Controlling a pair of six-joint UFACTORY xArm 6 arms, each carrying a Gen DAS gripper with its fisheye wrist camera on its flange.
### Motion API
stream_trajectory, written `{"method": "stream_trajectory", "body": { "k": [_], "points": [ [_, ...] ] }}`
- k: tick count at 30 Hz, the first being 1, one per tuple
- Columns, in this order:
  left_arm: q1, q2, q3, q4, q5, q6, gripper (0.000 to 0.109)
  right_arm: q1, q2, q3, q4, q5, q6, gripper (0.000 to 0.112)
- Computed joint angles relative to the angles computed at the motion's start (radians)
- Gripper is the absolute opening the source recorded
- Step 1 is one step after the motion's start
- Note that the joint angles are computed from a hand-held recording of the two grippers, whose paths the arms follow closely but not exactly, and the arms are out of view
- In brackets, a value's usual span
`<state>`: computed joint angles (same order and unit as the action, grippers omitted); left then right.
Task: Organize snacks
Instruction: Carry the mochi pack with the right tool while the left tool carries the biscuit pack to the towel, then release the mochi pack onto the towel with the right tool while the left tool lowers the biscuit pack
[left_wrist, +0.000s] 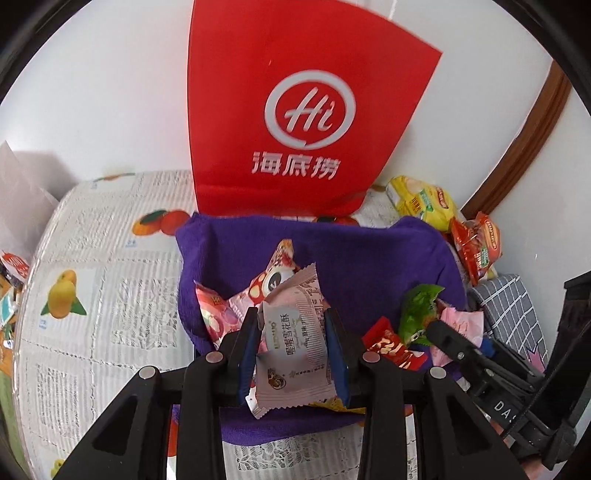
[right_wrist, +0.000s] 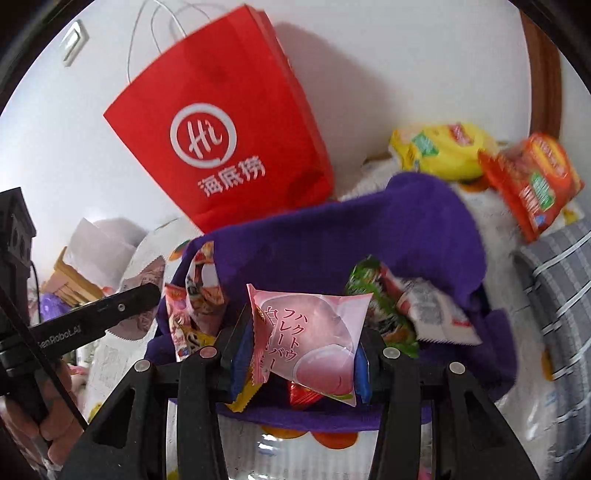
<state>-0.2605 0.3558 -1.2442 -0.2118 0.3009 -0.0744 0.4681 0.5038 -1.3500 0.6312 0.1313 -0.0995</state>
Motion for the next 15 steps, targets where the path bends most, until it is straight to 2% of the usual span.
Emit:
{"method": "stream_trajectory", "body": {
  "k": [2, 5, 6, 8, 10, 13, 15],
  "points": [
    [0.004, 0.013, -0.013, -0.001, 0.012, -0.005, 0.033, -0.001, 0.012, -0.012, 0.025, 0.016, -0.019, 0.045],
    [0.006, 0.018, -0.015, 0.018, 0.019, -0.024, 0.033, -0.013, 0.025, -0.006, -0.117, 0.013, 0.122, 0.046],
    [0.007, 0.019, -0.016, 0.019, 0.023, -0.026, 0.033, -0.014, 0.028, -0.010, -0.110, 0.017, 0.118, 0.046],
    [0.008, 0.023, -0.021, 0.032, 0.030, -0.036, 0.033, -0.011, 0.036, -0.026, -0.010, 0.039, 0.038, 0.046],
    [0.010, 0.027, -0.025, 0.081, 0.040, -0.080, 0.033, -0.011, 0.039, -0.030, -0.010, 0.043, 0.046, 0.050],
    [0.012, 0.039, -0.042, 0.110, 0.070, -0.112, 0.033, -0.014, 0.052, -0.037, -0.122, 0.048, 0.146, 0.057],
    [0.013, 0.045, -0.049, 0.133, 0.083, -0.135, 0.033, -0.018, 0.065, -0.057, -0.132, 0.080, 0.164, 0.058]
  ]
}}
